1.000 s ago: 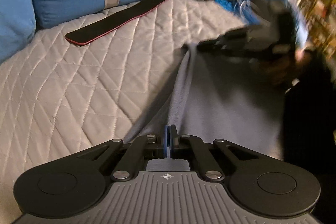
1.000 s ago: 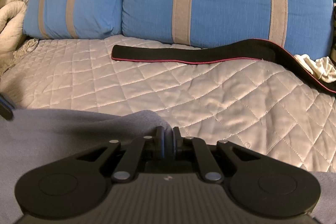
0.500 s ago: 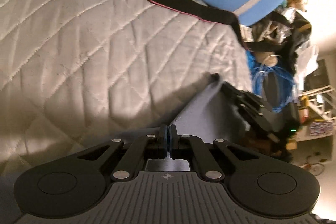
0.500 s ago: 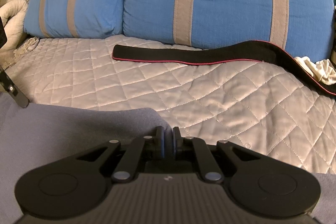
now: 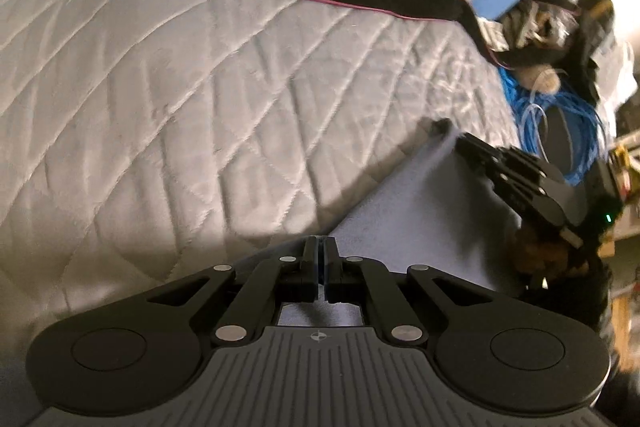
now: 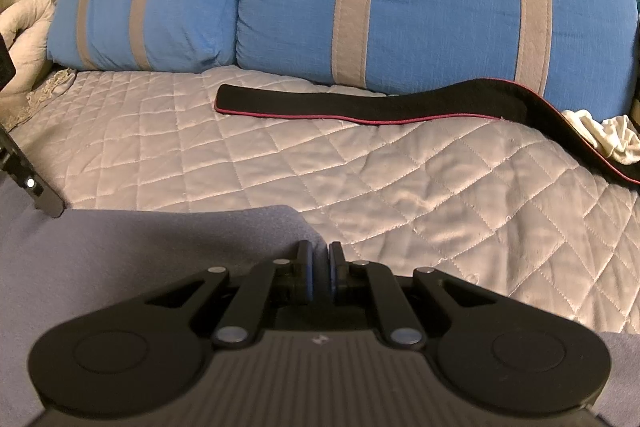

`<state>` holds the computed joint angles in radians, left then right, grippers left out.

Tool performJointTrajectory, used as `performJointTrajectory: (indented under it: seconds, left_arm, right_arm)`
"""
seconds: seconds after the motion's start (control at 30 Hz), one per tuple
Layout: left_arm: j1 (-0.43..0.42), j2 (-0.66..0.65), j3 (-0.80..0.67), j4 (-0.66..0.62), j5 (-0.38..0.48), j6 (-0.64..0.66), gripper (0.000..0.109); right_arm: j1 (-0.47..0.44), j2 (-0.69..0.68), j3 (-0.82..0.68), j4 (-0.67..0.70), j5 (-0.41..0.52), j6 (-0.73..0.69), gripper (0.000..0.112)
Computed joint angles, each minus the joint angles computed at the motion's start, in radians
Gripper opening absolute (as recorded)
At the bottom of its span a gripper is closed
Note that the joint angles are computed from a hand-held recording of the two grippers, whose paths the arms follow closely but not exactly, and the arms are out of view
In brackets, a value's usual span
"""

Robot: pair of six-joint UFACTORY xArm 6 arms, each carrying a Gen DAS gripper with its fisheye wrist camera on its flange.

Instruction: Fold clothes

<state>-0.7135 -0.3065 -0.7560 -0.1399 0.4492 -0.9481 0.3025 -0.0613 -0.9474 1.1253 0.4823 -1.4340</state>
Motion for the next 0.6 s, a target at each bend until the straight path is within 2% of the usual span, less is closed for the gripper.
performJointTrajectory:
  seconds: [0.07,0.2,0.27,0.3,0.33,0.37,0.47,0.6]
  left_arm:
    - [-0.003,0.001,-0.019,0.079,0.023,-0.044,0.004]
    - [-0.021,0.003,-0.101,0.387,0.162,-0.215,0.008]
    - [-0.023,-0.008,-0.095,0.428,0.108,-0.224,0.021]
    - [-0.022,-0.013,-0.089,0.444,0.07,-0.224,0.036]
    - [-0.029,0.001,-0.105,0.475,0.062,-0.216,0.043]
    - [-0.037,0.016,-0.121,0.505,0.055,-0.206,0.044]
    - [-0.064,0.088,-0.188,0.469,0.085,-0.077,0.044]
    - [-0.092,0.153,-0.242,0.461,0.148,-0.013,0.043]
  right_arm:
    - [0.0,0.0,0.0,-0.001,0.0,0.001,0.008]
    - [-0.001,0.0,0.0,-0.005,0.003,0.005,0.008]
    - [-0.003,0.001,0.0,-0.004,0.006,0.005,0.008]
    - [-0.003,0.001,0.0,-0.004,0.007,0.004,0.008]
    - [-0.004,0.002,-0.001,-0.004,0.008,0.004,0.008]
    - [-0.005,0.002,-0.001,-0.003,0.009,0.004,0.008]
    - [-0.007,0.004,-0.002,-0.002,0.013,0.003,0.008]
    - [-0.008,0.005,-0.003,-0.001,0.015,0.003,0.009]
